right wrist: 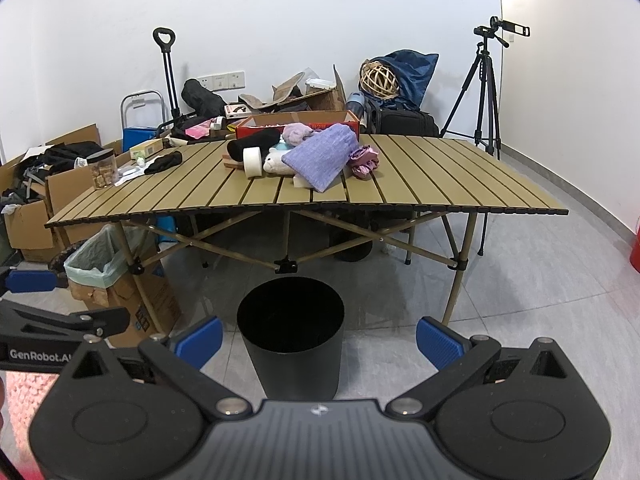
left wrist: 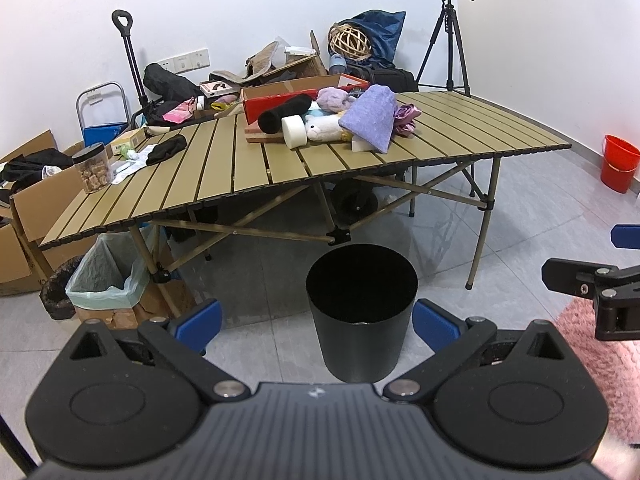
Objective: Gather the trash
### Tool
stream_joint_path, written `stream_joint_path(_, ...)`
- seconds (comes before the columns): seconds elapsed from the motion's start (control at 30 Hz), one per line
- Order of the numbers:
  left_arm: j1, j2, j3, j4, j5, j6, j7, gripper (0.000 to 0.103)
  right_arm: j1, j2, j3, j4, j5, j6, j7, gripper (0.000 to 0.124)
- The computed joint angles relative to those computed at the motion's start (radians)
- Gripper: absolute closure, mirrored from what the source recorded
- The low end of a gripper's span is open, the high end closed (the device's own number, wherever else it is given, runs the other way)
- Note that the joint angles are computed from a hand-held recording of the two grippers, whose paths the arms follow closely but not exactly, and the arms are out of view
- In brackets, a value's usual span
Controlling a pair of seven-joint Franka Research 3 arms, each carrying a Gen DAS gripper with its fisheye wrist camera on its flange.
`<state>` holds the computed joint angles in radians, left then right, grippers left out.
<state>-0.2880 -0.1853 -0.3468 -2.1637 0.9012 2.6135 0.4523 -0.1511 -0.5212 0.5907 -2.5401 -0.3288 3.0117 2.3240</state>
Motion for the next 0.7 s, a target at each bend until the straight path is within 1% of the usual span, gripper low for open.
stream_joint_path(0.2, 0.005, 0.05, 0.009, 0.047, 0.018, -0.008, -0.009, 0.0, -0.081, 0.06, 0.049, 0.043, -0.031, 0.04, 0.028, 0.021)
stream_joint_path(0.43, -0.002, 0.131, 0.037, 0.13, 0.067, -0.029, -0.045, 0.0, -0.188, 0.161, 0.114, 0.119, -0.087, 0.084, 0.058, 0.021)
stream_joint_path(0.57, -0.009, 0.182, 0.06, 0.189, 0.099, -0.036, -0.068, 0.0, -0.283, 0.235, 0.183, 0.192, -0.173, 0.097, 0.107, 0.021)
stream_joint_path(0.63, -0.012, 0.205, 0.074, 0.216, 0.111, -0.035, -0.077, 0.0, -0.35, 0.271, 0.235, 0.236, -0.239, 0.102, 0.155, 0.021)
stream_joint_path(0.7, -0.017, 0.228, 0.086, 0.246, 0.124, -0.038, -0.086, 0.0, -0.441, 0.309, 0.313, 0.285, -0.326, 0.107, 0.222, 0.021)
